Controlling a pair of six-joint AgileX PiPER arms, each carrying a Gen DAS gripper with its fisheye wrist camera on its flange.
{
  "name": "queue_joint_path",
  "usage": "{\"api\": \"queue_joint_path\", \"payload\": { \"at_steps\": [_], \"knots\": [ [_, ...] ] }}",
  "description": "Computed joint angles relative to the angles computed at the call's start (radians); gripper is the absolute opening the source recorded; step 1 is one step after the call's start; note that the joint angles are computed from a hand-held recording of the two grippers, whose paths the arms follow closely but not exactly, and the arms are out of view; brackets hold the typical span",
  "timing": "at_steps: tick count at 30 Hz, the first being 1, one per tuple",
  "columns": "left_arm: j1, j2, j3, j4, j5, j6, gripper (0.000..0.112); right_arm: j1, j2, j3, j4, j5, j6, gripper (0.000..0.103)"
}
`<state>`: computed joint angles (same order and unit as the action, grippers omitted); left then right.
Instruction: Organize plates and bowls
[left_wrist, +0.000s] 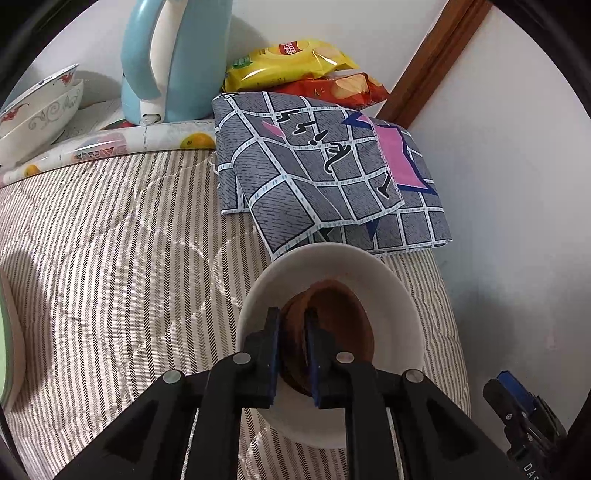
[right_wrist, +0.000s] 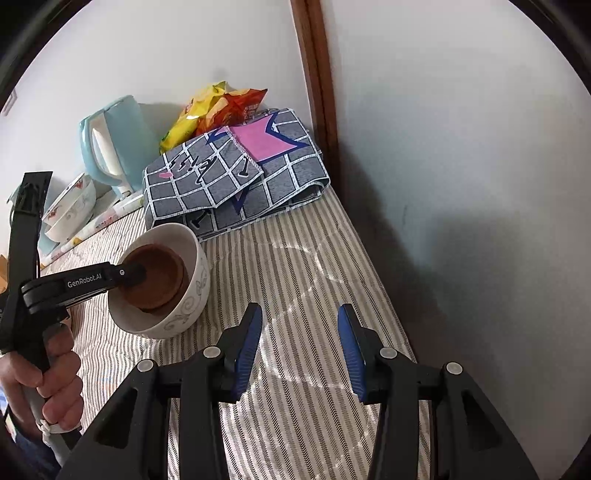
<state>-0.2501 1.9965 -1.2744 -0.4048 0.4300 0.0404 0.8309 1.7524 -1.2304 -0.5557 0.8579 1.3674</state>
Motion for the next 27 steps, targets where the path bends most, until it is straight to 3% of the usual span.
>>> {"api": "queue_joint_path", "payload": {
  "at_steps": [4,11,16,27],
  "knots": [
    [0.015,-0.007,0.005,-0.074,0.023,0.081,0.016,0.007,0.008,-0.011,0.007,0.002,-0.003,0.042],
    [0.002,-0.087,0.048,-0.045,0.019,0.081,0.023,-0.007,0.055,-0.073,0.048,-0.034,-0.071,0.043],
    [0.006,-0.134,0.07,0.115,0.009,-0.044,0.024,-0.025,0.106,-0.145,0.086,-0.075,-0.131,0.043],
    [0.064,-0.068,0.045,0.061,0.058,0.018,0.024,-0.057,0.277,-0.361,0.188,-0.049,-0.28,0.038]
  ]
}}
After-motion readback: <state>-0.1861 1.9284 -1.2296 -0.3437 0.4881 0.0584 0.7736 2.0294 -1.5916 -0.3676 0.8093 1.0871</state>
